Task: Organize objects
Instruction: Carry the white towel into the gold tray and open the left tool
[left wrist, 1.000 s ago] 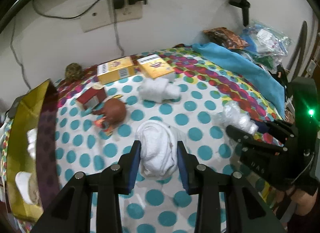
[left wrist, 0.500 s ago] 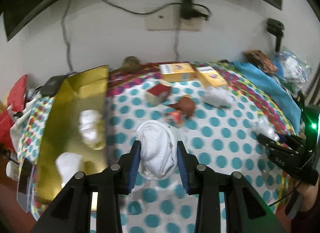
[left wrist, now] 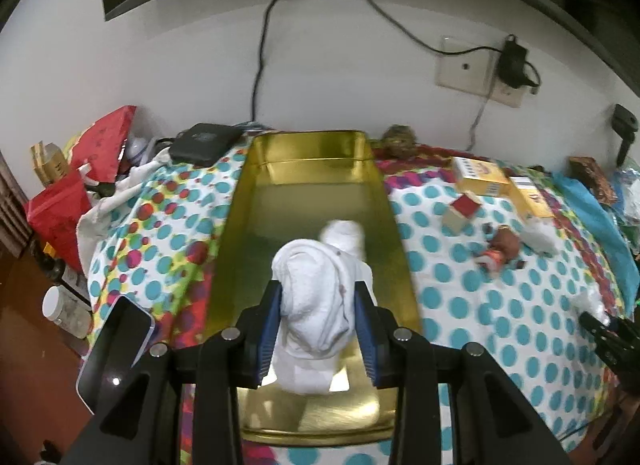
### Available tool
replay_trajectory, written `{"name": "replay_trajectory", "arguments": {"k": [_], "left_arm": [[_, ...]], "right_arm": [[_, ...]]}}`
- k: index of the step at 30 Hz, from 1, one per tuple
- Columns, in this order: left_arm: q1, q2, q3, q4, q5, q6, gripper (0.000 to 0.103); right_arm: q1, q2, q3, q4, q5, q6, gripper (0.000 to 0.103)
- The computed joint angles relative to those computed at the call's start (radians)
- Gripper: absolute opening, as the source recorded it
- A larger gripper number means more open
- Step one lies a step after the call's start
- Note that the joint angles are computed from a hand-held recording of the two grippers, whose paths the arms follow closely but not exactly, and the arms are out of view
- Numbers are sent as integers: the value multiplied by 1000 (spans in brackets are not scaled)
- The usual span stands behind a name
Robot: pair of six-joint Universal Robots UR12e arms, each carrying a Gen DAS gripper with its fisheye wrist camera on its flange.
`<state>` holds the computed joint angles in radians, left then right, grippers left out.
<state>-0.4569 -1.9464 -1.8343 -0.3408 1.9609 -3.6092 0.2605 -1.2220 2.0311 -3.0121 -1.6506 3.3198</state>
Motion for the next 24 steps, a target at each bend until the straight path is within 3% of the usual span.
{"name": "replay_trajectory", "arguments": {"k": [24], "left_arm": [[60,-40,-4,46,-27,41,39]], "right_arm": [[66,12,-47,47,-9,-9,37]]}}
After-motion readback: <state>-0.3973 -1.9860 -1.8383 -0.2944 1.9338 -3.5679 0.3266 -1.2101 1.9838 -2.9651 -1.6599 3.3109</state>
